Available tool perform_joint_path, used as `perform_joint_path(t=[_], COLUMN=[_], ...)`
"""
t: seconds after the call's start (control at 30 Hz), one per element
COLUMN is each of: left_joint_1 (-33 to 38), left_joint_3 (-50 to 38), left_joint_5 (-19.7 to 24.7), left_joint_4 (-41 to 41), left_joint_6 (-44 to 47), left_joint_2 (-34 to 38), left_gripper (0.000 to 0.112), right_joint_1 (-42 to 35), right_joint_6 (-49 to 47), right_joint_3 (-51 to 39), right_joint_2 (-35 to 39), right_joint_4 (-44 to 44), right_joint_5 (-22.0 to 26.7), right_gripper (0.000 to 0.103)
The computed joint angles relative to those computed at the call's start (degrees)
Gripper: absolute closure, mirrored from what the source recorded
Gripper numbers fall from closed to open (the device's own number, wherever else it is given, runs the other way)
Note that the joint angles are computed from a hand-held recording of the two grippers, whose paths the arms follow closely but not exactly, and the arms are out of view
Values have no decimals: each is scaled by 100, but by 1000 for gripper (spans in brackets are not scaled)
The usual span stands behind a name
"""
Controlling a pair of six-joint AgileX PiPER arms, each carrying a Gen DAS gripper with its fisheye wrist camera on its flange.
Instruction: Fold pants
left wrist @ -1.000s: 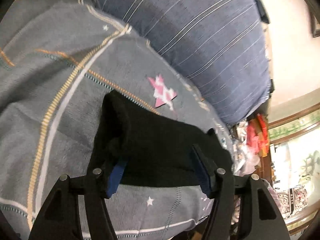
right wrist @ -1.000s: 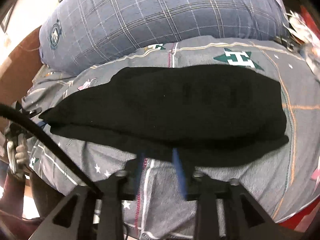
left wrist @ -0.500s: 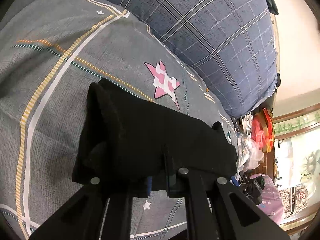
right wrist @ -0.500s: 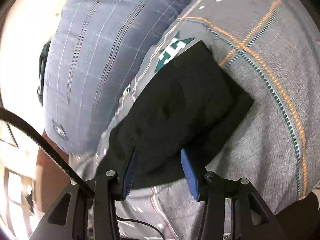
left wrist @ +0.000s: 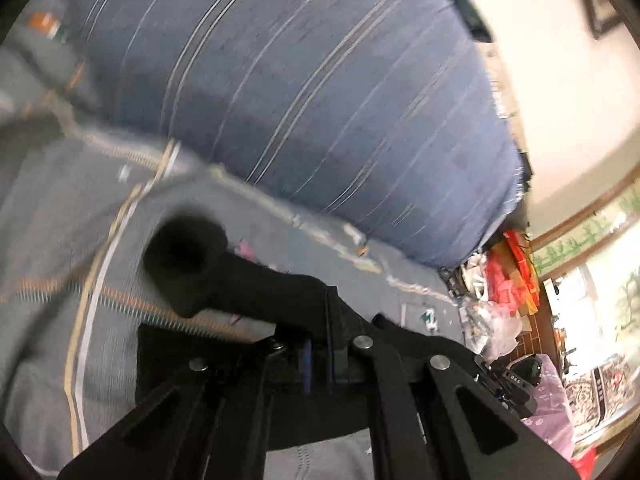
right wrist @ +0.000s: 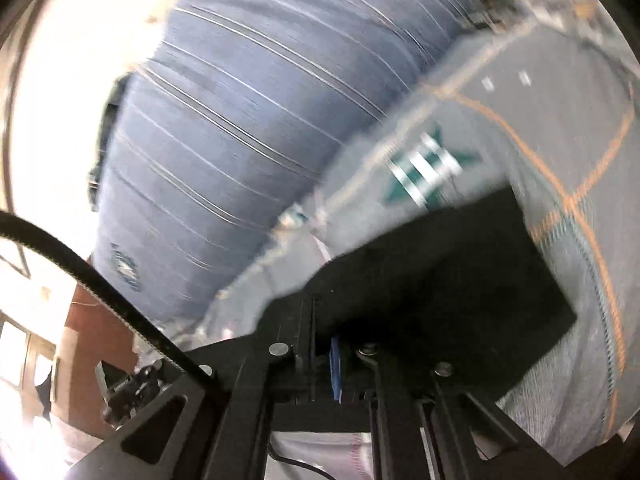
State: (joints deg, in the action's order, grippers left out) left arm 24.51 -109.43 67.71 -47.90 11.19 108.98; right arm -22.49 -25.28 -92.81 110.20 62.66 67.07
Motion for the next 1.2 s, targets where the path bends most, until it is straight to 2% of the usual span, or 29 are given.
perform_joint_path(t=[0.07, 0.13, 0.27, 0.33, 0.43, 0.57, 0.73, 0.8, 1.0, 1.13, 1.2], left_joint_1=[49, 151, 268, 571, 726, 577, 828, 1002, 1140, 1189, 1206], left_joint_3=[358, 1209, 2523, 3242, 3399, 3480, 3979, 4123, 4380, 4535, 4627], left_joint_5=[-60, -175, -362, -521, -560, -898, -928, -856, -979, -990, -997], left_joint_4=[-93, -37, 407, -217, -356, 208, 29, -39, 35, 307, 407], left_joint_6=[208, 498, 601, 1245, 1393, 1293, 1660, 1726, 1527, 1399, 1441], left_joint_2=[-173, -386, -288, -485, -679, -897, -1227, -1356, -1598, -1857, -2184], left_gripper=[108, 108, 107, 107, 106, 99, 100, 104, 105, 105, 105], right_joint_1=[-135, -242, -345, -390, -466, -379, -369, -425, -630, -661, -756], right_joint_6=[-122, -316, -662, -787, -945, -1038, -1130, -1263, -1539, -1246, -1261], right_joint_3=[120, 531, 1515, 1909, 2033, 1946, 2176, 2317, 2450, 2484, 2597], right_joint_2=[-133, -269, -175, -92, -90, -273, -368, -399, -441, -426, -655], right_joint_4=[62, -49, -314, -292, -35, -203, -342, -200, 54, -157, -277], right_joint_5=[113, 163, 64, -55, -69, -168, -372, -373, -231, -448, -531], right_gripper=[96, 96, 96, 96, 97, 97, 97, 97, 97, 92, 82])
